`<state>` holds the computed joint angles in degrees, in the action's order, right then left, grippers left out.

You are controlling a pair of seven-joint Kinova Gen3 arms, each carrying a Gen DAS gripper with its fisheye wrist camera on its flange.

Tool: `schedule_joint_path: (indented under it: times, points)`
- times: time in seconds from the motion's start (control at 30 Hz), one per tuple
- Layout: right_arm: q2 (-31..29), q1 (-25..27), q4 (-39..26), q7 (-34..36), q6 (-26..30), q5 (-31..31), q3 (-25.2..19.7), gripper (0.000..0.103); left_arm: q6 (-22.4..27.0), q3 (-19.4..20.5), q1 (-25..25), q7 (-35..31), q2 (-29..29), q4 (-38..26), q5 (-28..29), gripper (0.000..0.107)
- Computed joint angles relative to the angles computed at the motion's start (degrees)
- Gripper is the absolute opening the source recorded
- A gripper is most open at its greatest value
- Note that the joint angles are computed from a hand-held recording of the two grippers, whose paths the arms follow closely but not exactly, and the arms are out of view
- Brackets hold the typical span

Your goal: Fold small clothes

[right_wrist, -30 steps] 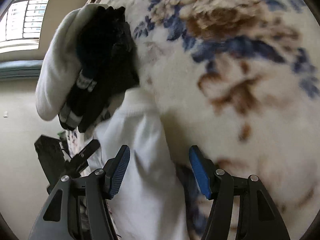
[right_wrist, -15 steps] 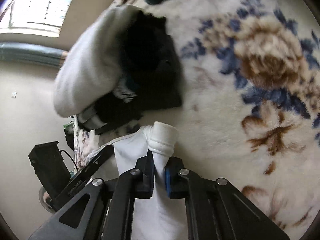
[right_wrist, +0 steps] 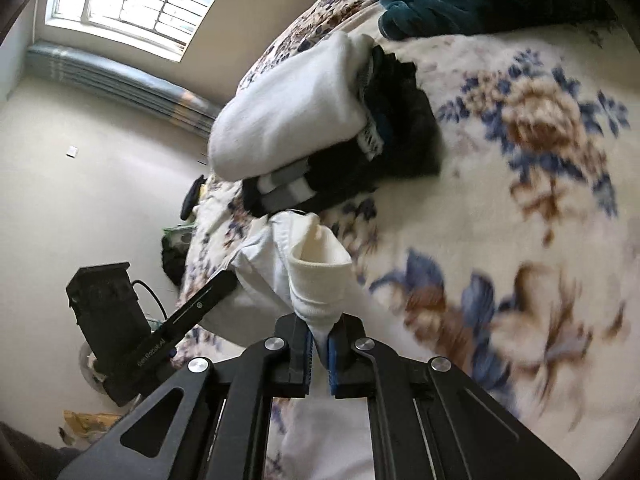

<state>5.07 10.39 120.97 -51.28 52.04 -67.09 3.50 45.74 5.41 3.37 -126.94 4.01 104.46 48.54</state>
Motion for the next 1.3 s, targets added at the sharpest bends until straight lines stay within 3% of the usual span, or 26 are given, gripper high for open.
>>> schedule_joint_path:
  times: [0.13, 0.2, 0.27, 0.33, 0.4, 0.47, 0.57, 0.7, 0.87, 1.0, 1.13, 1.2, 1.3]
  points:
    - [-5.2, 0.3, 6.6, 0.0, 2.2, -0.7, 1.0, 0.006, 3.0, -1.7, -0.5, 1.1, -5.3, 5.2, 0.8, 0.009]
    - [-7.1, -0.5, 9.7, -1.0, 3.7, 0.2, 2.0, 0.006, 5.5, -4.8, 1.6, 3.4, -7.5, 7.5, -0.7, 0.010]
    - [-7.9, -0.6, 12.4, -3.7, 5.2, 2.6, 2.3, 0.009, 8.4, -5.0, 1.4, 7.5, -8.9, 9.3, -4.7, 0.014]
    - [-6.8, -0.8, 13.5, -8.3, 7.5, 6.7, 2.7, 0.024, 11.5, -1.9, -2.0, 11.8, -9.3, 11.0, -9.3, 0.026]
    - [-7.4, -1.0, 15.2, -12.6, 7.7, 10.8, 2.6, 0.051, 15.7, -1.6, -3.7, 16.3, -9.5, 12.5, -13.6, 0.035]
    - [-9.9, -0.8, 16.7, -16.4, 7.9, 14.6, 2.9, 0.056, 18.4, -5.2, -2.9, 18.6, -10.5, 13.9, -14.9, 0.040]
    - [-13.9, -0.8, 17.2, -22.4, 7.3, 18.7, 3.2, 0.056, 21.1, -7.7, -4.0, 21.0, -11.3, 13.9, -15.7, 0.041]
    - [-16.8, -9.1, 16.4, -28.4, 1.0, 18.0, 5.4, 0.056, 16.2, -6.5, -1.3, 25.3, -9.7, 10.4, -15.8, 0.041]
    - [-10.5, -16.4, 12.0, -38.2, -8.8, 15.8, -2.7, 0.056, 6.6, 1.4, 3.5, 31.7, -3.9, 6.7, -24.0, 0.043]
    - [-6.1, -19.2, 11.5, -46.8, -11.2, 22.4, -10.8, 0.056, 6.5, 2.5, 7.5, 38.6, -2.1, 8.9, -29.9, 0.043]
    - [-7.8, -21.2, 16.7, -45.1, -6.2, 17.2, -6.5, 0.056, 9.5, 1.5, 7.9, 38.6, -5.5, 13.3, -29.8, 0.043]
    - [-12.9, -18.3, 20.6, -43.6, -5.0, 13.6, -2.9, 0.056, 11.5, 1.4, 7.5, 39.6, -7.3, 13.3, -30.8, 0.043]
    - [-20.2, -10.3, 22.5, -44.6, -4.8, 15.1, -0.4, 0.056, 12.7, -0.7, 6.3, 38.7, -9.6, 12.0, -30.0, 0.043]
